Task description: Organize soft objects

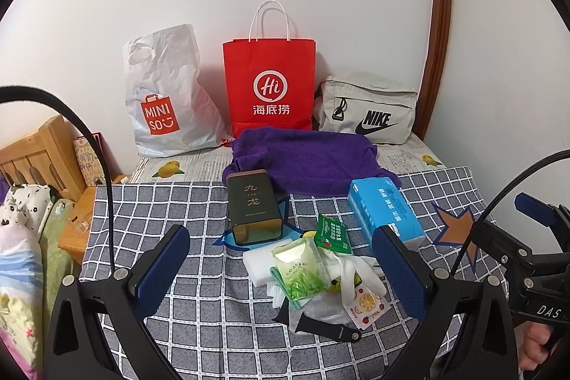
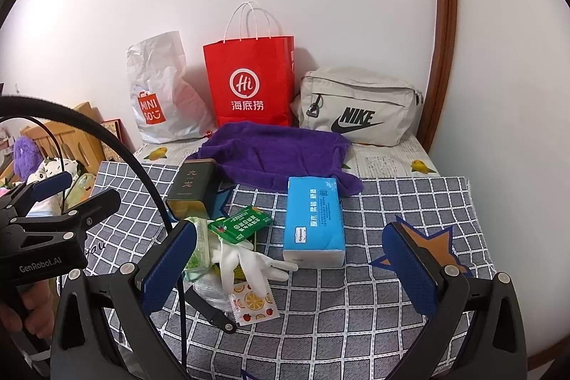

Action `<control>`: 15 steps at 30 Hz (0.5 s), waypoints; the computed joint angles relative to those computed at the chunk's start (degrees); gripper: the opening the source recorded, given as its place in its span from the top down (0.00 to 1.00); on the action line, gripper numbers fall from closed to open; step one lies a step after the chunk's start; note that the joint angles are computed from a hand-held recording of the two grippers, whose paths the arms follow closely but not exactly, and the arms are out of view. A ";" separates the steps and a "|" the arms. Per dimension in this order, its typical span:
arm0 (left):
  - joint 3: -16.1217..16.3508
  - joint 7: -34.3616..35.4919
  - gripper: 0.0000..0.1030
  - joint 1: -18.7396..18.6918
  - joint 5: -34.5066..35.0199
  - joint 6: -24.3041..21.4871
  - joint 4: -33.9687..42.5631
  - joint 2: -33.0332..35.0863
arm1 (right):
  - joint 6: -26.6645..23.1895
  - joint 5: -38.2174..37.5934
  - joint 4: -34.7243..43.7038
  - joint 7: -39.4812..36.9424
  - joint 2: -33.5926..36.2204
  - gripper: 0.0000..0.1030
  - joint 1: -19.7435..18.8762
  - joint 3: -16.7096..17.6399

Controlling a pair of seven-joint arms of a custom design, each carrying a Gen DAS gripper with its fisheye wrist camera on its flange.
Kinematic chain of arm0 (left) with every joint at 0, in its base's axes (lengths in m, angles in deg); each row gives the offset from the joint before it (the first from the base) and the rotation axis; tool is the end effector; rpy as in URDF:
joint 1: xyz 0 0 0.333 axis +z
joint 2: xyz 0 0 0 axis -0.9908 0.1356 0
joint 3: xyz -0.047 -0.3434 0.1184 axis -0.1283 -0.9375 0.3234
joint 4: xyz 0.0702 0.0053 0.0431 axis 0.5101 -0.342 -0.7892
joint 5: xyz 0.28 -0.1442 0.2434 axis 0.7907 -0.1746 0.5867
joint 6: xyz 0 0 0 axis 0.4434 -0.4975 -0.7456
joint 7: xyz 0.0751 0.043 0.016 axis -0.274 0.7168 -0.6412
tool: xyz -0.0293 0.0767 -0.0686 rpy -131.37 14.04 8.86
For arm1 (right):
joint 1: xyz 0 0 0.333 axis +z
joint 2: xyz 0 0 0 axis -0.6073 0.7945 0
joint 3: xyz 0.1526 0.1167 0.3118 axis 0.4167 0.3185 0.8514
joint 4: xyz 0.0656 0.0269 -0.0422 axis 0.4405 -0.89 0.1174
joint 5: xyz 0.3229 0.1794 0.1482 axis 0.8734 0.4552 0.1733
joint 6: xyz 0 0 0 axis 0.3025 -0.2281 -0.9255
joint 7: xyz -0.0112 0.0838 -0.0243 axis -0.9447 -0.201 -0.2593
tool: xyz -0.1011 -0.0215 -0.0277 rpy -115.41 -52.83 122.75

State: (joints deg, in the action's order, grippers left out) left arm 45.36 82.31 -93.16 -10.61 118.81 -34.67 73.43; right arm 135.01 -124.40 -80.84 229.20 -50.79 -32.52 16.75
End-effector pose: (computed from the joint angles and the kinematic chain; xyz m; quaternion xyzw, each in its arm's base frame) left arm 0.5875 -0.2161 0.6209 -0.4537 0.7762 -0.3803 0.2169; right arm 0.4760 0.0958 0.6128 -0.4893 0.7511 -0.3515 0.2699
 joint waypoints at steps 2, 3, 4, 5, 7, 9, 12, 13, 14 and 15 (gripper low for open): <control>0.03 -0.24 0.00 -0.04 0.44 -0.11 0.09 0.12 | -0.13 0.03 0.03 0.11 0.00 0.00 -0.03 0.06; 0.00 0.03 0.00 -0.04 0.28 -0.11 0.15 0.17 | -0.04 0.08 0.00 0.10 0.00 0.01 -0.01 0.01; -0.04 0.25 0.00 -0.06 0.09 0.05 -0.01 0.08 | 0.09 0.10 -0.06 0.09 -0.02 0.01 -0.01 -0.03; -0.05 0.33 0.00 -0.07 0.03 0.14 -0.04 0.07 | -0.01 0.13 -0.03 0.07 0.00 0.01 -0.01 0.00; -0.10 0.69 0.00 -0.10 -0.18 0.41 -0.24 -0.04 | 0.06 0.15 -0.10 0.08 -0.06 0.00 -0.03 -0.05; -0.07 0.59 0.00 -0.14 0.05 0.61 -0.36 -0.07 | 0.18 0.26 -0.12 -0.04 -0.05 0.00 0.00 -0.08; -0.09 0.44 0.00 -0.20 0.22 0.72 -0.47 -0.10 | 0.05 0.25 -0.04 -0.22 0.06 0.00 0.02 0.00; -0.05 0.19 0.00 -0.22 0.51 0.70 -0.51 -0.14 | 0.13 0.23 -0.04 -0.21 0.13 0.00 0.01 -0.02; -0.06 0.25 0.00 -0.21 0.51 0.70 -0.52 -0.16 | 0.14 0.26 -0.06 -0.24 0.12 0.00 0.03 -0.03; -0.07 0.23 0.00 -0.21 0.49 0.75 -0.51 -0.14 | 0.13 0.23 -0.06 -0.21 0.12 0.00 0.02 0.00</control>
State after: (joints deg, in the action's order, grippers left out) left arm 45.29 82.54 -93.37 -10.12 119.55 -35.19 73.29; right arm 135.14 -124.17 -80.91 229.00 -50.68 -32.49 16.75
